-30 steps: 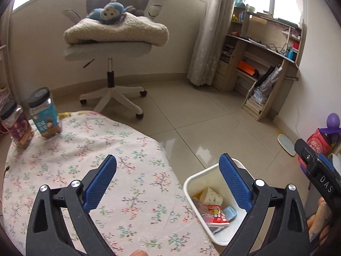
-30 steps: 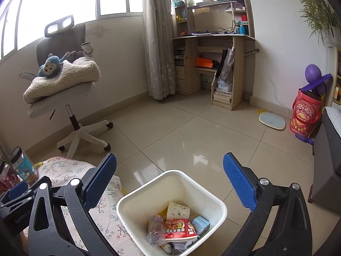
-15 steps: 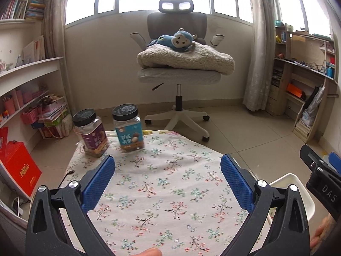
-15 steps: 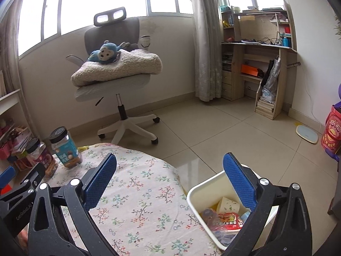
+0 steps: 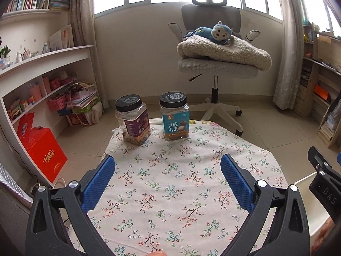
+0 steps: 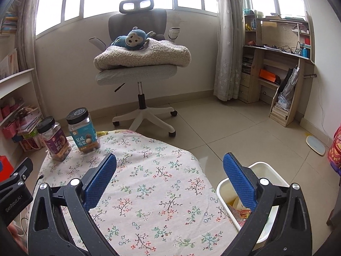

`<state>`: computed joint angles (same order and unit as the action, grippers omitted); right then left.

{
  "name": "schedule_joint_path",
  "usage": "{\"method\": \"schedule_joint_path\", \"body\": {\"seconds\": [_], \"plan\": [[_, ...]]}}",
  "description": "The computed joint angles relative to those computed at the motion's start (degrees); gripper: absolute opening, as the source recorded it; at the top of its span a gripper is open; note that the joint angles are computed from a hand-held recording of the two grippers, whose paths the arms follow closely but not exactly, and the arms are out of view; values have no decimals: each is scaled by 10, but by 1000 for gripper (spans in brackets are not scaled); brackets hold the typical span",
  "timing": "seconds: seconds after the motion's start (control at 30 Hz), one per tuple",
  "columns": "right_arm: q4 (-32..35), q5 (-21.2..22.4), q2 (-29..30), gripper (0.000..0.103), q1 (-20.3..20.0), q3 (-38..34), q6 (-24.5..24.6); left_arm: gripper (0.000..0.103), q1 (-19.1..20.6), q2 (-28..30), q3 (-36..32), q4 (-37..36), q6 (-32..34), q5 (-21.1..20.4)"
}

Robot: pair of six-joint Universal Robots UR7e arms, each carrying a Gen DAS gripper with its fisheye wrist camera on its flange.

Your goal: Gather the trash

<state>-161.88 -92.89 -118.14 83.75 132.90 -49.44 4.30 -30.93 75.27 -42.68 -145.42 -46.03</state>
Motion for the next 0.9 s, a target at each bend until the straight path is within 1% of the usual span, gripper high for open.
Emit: {"method": "schedule_joint_path", "body": {"seconds": [0.13, 0.4, 0.9], "plan": [[11, 3, -5, 96, 11, 11, -6, 97, -6, -20, 31, -30, -1, -19], [6, 5, -12, 96, 26, 30, -21, 97, -14, -37, 56, -38, -12, -43], [7, -4, -7, 96, 36, 33, -18, 97, -17, -42, 62, -43, -22, -49]]}}
